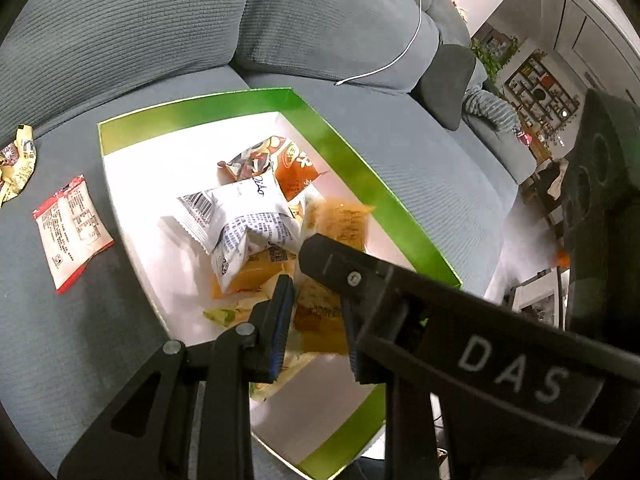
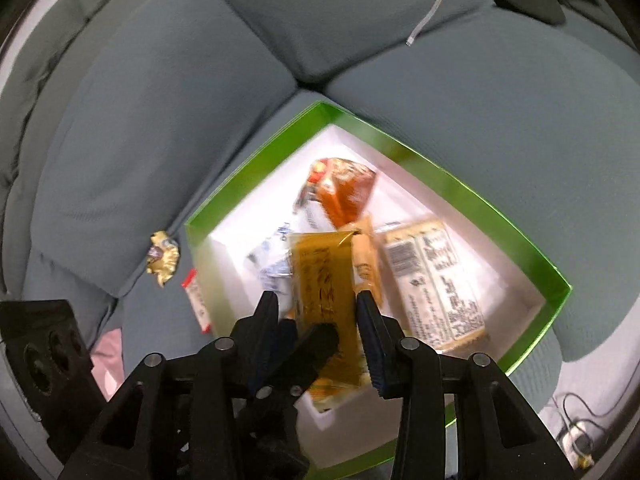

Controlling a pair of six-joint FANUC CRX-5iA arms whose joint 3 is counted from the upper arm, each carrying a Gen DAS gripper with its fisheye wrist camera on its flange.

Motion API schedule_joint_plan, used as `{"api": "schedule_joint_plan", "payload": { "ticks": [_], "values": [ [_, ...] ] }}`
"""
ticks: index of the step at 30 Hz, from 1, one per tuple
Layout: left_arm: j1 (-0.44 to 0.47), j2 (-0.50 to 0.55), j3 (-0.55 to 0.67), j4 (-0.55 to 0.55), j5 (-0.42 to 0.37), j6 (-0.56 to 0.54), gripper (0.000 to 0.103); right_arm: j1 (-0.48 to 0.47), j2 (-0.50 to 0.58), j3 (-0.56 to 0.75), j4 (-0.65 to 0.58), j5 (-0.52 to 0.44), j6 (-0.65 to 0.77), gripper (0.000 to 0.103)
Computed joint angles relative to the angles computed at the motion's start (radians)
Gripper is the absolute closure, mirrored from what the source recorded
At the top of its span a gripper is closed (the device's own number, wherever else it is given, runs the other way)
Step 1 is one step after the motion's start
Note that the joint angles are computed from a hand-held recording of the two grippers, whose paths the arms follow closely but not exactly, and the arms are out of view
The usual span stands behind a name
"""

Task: Organize snacks
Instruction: 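Open the right tool to release the yellow-orange packet into the box, then move the right tool to the crumpled gold wrapper and grasp it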

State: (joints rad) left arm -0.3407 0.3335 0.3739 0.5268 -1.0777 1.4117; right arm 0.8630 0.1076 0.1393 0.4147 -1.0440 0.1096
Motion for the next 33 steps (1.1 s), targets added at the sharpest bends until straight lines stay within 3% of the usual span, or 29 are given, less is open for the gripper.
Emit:
{"api": "schedule_joint_plan", "payload": {
  "ticks": [3,6,8,13,16,26,33],
  "values": [
    [0.009,-0.006,-0.011,0.026,-0.014,-0.004,0.072,-0.011,-0.02,-0.025,-0.011,0.027,-0.017,0.05],
    [0.019,-0.04,-0.023,-0.005,0.004,-0.016,0.054,0.008,-0.031,-0.058,0.074,0.034,-0.092,0.038],
    [0.029,-0.07,-0.043,-0.024,0.035,-0.019,0.037,0.017,-0.037,-0.074,0.118,0.038,-0.115,0.035],
    [0.089,-0.155,-0.123,-0.042,0.09,0.005,0.023,0.04,-0.035,-0.086,0.193,0.061,-0.131,0.03],
    [0.113,-0.2,-0.136,-0.159,0.093,0.067,0.021,0.051,-0.025,-0.081,0.218,0.074,-0.131,0.027],
    [0.235,-0.285,-0.183,-0.34,0.044,0.209,0.021,0.078,0.036,-0.017,0.215,0.124,-0.026,0.025],
    [0.266,-0.308,-0.163,-0.414,0.004,0.265,0.021,0.104,0.088,0.054,0.22,0.057,0.027,0.025]
  ]
}}
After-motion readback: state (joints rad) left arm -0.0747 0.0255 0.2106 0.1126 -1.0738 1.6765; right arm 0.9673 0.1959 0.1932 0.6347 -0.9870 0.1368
